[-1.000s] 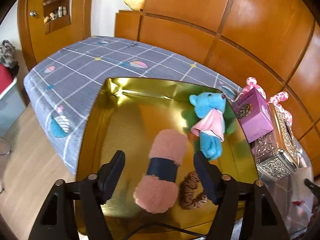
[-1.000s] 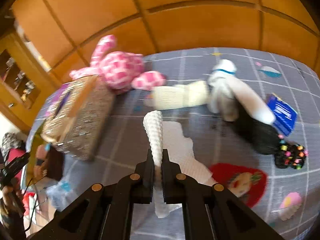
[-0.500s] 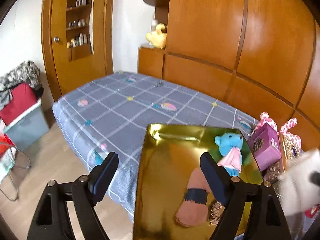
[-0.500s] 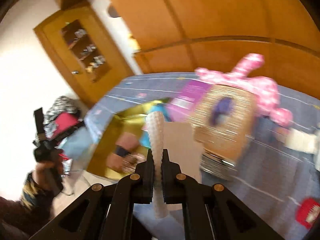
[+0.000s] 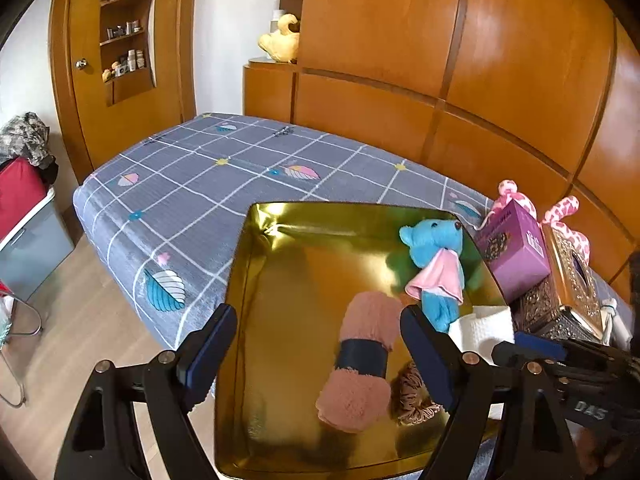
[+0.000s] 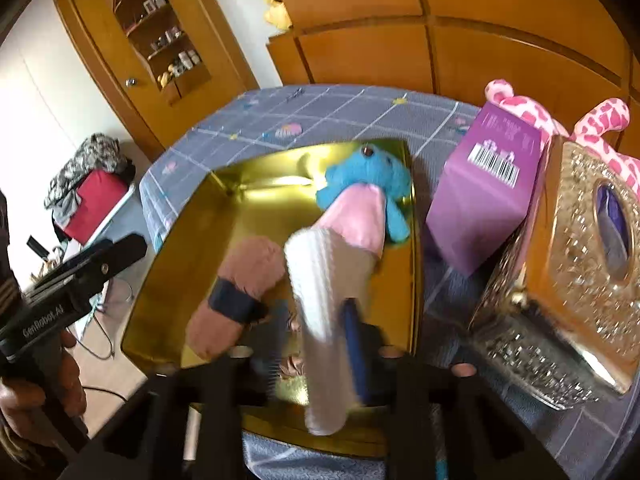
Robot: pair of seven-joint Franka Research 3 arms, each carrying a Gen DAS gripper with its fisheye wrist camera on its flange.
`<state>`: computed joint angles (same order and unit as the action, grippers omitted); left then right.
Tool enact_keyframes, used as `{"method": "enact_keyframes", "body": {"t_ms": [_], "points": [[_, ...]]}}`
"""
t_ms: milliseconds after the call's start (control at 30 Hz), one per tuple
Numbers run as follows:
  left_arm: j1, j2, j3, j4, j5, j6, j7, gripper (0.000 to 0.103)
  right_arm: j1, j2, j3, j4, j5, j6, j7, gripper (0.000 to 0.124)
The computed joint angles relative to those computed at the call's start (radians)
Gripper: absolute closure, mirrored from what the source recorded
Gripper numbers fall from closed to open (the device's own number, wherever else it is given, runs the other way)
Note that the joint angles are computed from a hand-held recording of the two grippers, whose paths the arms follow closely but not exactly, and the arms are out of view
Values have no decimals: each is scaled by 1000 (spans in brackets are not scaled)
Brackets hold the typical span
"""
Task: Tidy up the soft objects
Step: 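Carry the white cloth to the gold tray with the right gripper and release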
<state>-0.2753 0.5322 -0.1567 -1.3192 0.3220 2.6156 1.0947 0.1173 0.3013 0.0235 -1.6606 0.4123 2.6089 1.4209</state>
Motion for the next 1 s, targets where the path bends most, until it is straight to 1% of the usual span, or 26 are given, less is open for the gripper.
{"method": "enact_keyframes", "body": {"t_ms": [67, 200, 367, 500, 733, 833, 900, 1000], "points": [[-1, 1, -2, 0, -1, -3, 4, 19, -11, -12, 11, -16, 34, -1, -21, 82], [-5, -2, -3, -7, 3, 4, 9, 19, -13, -55, 7, -72, 64, 40, -29, 82], [-15, -12, -3, -24, 15, 20, 16, 19, -4, -97, -11, -119, 36, 73, -2, 82], [-22, -25, -6, -45, 28, 44, 24, 19, 13, -139, -26, -176, -34, 115, 37, 82], [-39, -45, -14, -81, 51, 77, 55, 19, 31, -217, -49, -287, -220, 188, 121, 81], [-46, -58, -17, -104, 65, 101, 76, 19, 22, -252, -53, -331, -266, 204, 143, 81], [-44, -65, -30, -120, 63, 115, 104, 19, 10, -275, -55, -359, -278, 211, 154, 81], [-52, -71, -39, -131, 60, 118, 130, 19, -14, -307, -62, -398, -315, 223, 201, 81]]}}
